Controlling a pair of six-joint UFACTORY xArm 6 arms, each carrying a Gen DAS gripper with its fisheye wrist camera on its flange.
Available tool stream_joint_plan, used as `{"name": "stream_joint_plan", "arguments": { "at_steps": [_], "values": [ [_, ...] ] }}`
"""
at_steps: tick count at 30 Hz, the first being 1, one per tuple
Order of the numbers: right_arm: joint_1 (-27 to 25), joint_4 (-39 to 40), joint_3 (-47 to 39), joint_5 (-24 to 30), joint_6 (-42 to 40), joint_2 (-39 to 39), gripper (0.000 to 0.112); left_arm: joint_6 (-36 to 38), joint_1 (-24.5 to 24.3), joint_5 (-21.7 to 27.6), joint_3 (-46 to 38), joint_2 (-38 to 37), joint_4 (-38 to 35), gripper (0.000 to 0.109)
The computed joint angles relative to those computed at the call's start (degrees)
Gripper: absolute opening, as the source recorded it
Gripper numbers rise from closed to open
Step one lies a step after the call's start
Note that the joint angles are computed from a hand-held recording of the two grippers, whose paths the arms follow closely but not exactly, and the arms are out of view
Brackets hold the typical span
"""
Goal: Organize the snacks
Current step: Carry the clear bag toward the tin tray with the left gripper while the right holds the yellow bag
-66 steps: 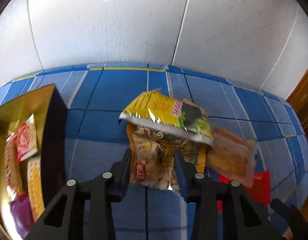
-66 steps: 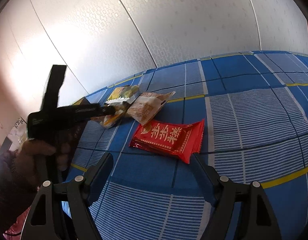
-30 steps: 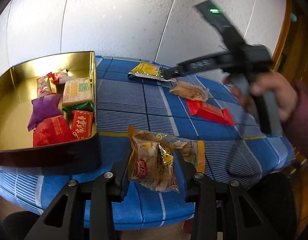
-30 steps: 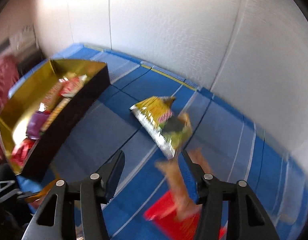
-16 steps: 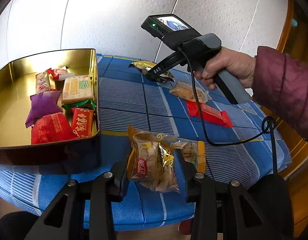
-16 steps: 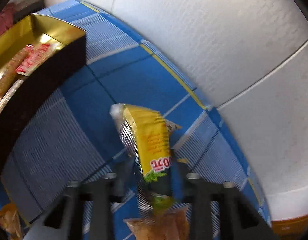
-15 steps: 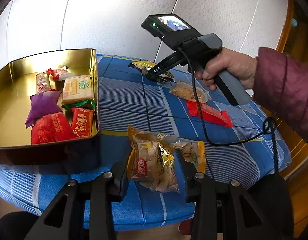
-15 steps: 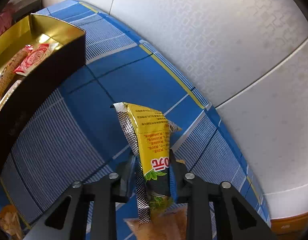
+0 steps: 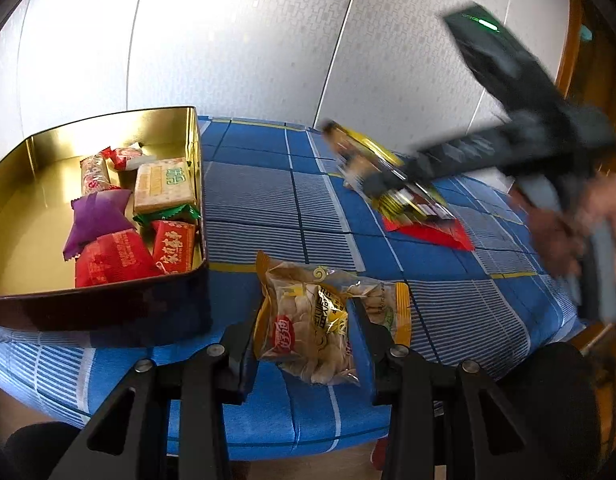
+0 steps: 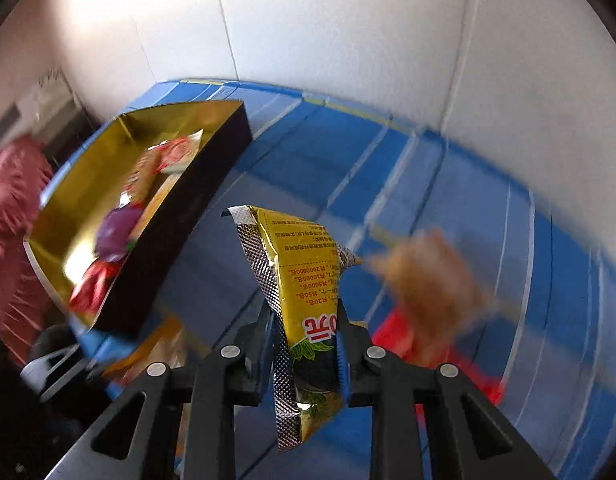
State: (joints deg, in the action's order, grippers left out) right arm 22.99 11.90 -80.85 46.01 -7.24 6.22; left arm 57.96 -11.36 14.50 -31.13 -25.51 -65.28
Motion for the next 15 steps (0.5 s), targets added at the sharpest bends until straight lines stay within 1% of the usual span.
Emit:
{"name": "stream_joint_plan", "arguments": {
  "at_steps": [1, 3, 5, 8, 9, 11, 15],
  "values": [
    [-0.2, 1.2, 3.0, -0.9, 0.4, -2.2, 0.025, 0.0, -0.2, -0.3, 0.1, -0.1, 0.1, 0.040],
    [-0.2, 0.4, 10.6, -4.9, 3.3, -7.6, 0.025, 0.3, -0.7, -1.4, 0.6, -0.4, 0.0, 0.040],
    [-0.3, -1.6, 15.2, -6.9, 6.9, -10.5, 0.026, 0.7, -1.2, -2.2, 0.9, -0.5, -0.1, 0.040],
    [0.5, -3.9, 21.6, -12.0, 9.0, -13.7, 0.026, 0.7, -2.3, -4.0, 1.6, -0.9, 0.2, 0.040],
    [1.0, -6.0, 23.2, -14.6, 10.7, -14.5, 0.026, 0.6, -2.8, -4.8, 1.7, -0.9, 0.5, 0.040],
    [1.6, -9.6, 24.7, -17.1, 14.8, -15.0, 0.026, 0.2, -3.3, -5.6, 2.0, -1.1, 1.1, 0.040],
    [2.6, -18.3, 27.9, -22.8, 22.2, -15.6, 0.025, -4.3, -3.4, -6.6, 3.6, -2.7, 5.5, 0.040]
  ]
}}
